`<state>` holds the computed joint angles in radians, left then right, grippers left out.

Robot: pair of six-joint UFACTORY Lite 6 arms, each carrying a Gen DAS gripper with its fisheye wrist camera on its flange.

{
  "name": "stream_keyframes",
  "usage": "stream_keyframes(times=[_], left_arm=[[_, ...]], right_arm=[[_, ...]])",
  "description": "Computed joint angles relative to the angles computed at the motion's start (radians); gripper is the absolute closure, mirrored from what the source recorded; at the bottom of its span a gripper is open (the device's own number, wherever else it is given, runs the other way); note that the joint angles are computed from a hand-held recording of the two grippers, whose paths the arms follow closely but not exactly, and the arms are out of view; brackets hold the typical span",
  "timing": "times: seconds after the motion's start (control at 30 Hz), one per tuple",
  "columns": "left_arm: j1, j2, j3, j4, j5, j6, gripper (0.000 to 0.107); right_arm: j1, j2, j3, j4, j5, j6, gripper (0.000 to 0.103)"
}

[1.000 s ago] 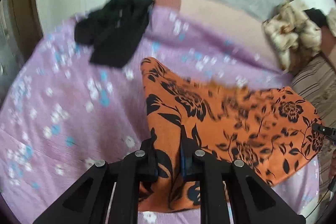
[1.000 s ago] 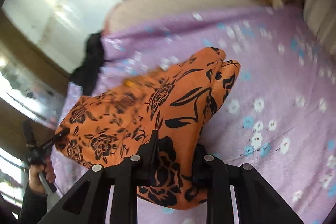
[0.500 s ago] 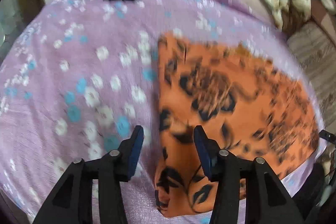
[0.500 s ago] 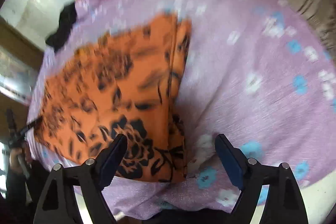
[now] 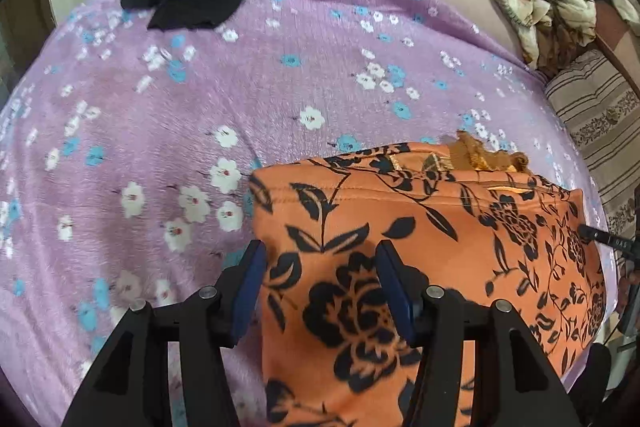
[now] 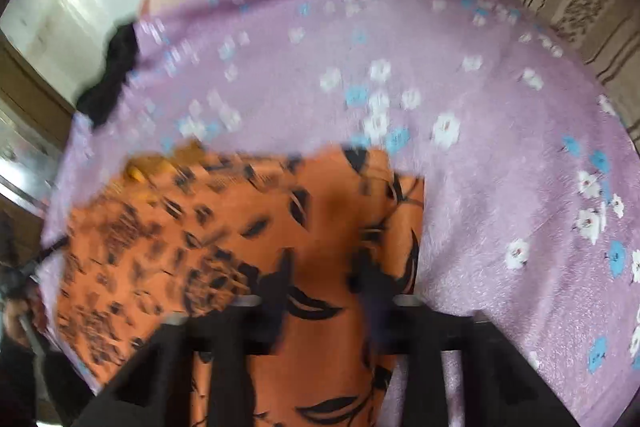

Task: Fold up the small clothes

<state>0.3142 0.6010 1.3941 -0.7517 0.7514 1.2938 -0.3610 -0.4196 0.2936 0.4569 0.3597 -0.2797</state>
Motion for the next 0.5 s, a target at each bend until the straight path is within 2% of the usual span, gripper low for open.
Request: stream_keyframes(times=[0.03,0.07,0.1,0.27,0.33,0.4,0.47,0.5], left_arm=[[-0.007,0.013,0.007,0.001,-0.007,-0.008,0.068],[-0.014,0.016,0.013,0.01,-0.027,-0.017,0.1],[-0.023,0.009,0.014,0.023,-0.056,-0.025,0.102],[0.024,-0.113,-0.035,-0.162,-0.011,0.143,0.104],[0.017,-0.125,-0.05,-0.205,-0.038,0.171,0.103],[-0.046,-0.062,-0.042,-0.112,-0.159,0.097,0.101],[-0.091,0.021,-0.03,-0.005,-0.238,0.008,0.099],[-0.086,0.018,-0.031,-0.014,-0.239,0.025,0.099]], right_arm=[[0.016,0.033,0.019,-0.042,0.005,0.035,0.08],[0.023,0.024,0.024,-0.054,0.009,0.048,0.093],[0.021,-0.016,0.017,-0.041,0.019,0.034,0.1],[0.081,-0.218,0.052,-0.27,0.105,0.281,0.1],[0.076,-0.286,0.053,-0.341,0.115,0.364,0.1],[0.024,-0.223,0.036,-0.284,0.082,0.317,0.1],[-0.028,-0.062,0.01,-0.213,-0.007,0.236,0.096],[-0.052,-0.03,-0.035,-0.15,-0.06,0.174,0.094]])
